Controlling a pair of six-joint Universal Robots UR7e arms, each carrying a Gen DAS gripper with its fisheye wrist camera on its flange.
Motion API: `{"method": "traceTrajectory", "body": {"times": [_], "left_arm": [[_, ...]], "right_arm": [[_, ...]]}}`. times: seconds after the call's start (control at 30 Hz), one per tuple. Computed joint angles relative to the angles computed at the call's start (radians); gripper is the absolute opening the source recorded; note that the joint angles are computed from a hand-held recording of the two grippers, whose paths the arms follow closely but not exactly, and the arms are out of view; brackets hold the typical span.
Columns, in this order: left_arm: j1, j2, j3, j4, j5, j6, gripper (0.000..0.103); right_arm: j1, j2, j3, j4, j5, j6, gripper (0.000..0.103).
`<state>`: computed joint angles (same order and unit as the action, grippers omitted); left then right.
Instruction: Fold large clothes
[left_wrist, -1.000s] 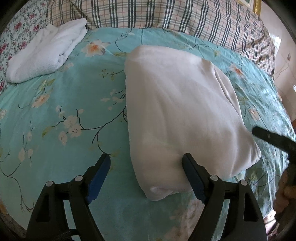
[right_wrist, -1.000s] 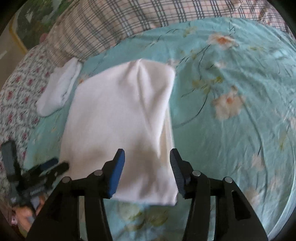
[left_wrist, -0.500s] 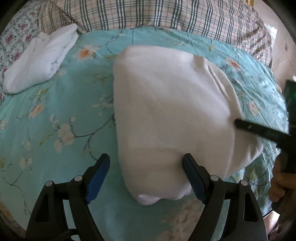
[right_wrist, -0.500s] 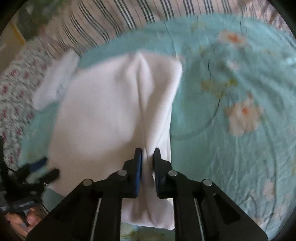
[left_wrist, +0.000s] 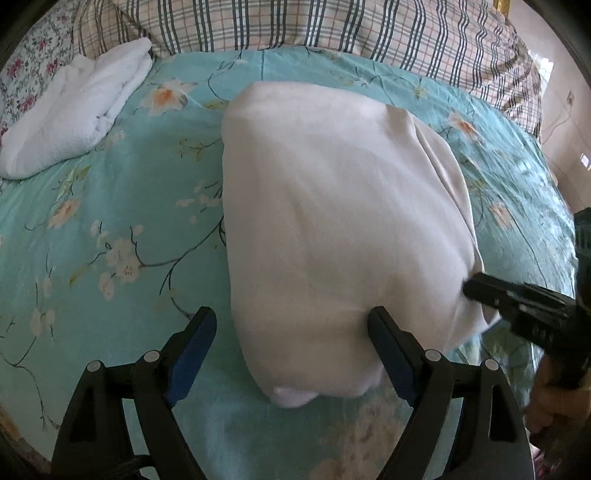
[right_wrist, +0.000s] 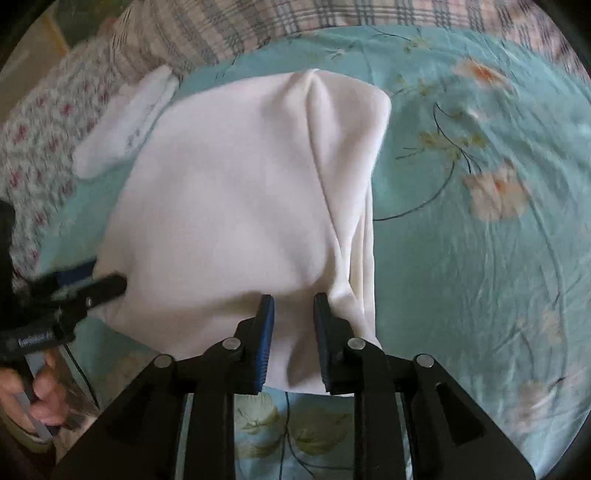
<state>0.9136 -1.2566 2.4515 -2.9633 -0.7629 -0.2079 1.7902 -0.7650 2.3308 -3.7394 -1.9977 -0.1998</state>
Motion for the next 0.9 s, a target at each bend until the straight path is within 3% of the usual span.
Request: {"method": "traceTrajectory", "body": {"times": [0.9], "left_arm": [[-0.034, -0.25, 0.128, 0.122, -0.025, -0.102, 0.086]], "right_arm": [[0.048, -0.056, 0.089, -0.009, -0.04, 0.069, 0.026]]}}
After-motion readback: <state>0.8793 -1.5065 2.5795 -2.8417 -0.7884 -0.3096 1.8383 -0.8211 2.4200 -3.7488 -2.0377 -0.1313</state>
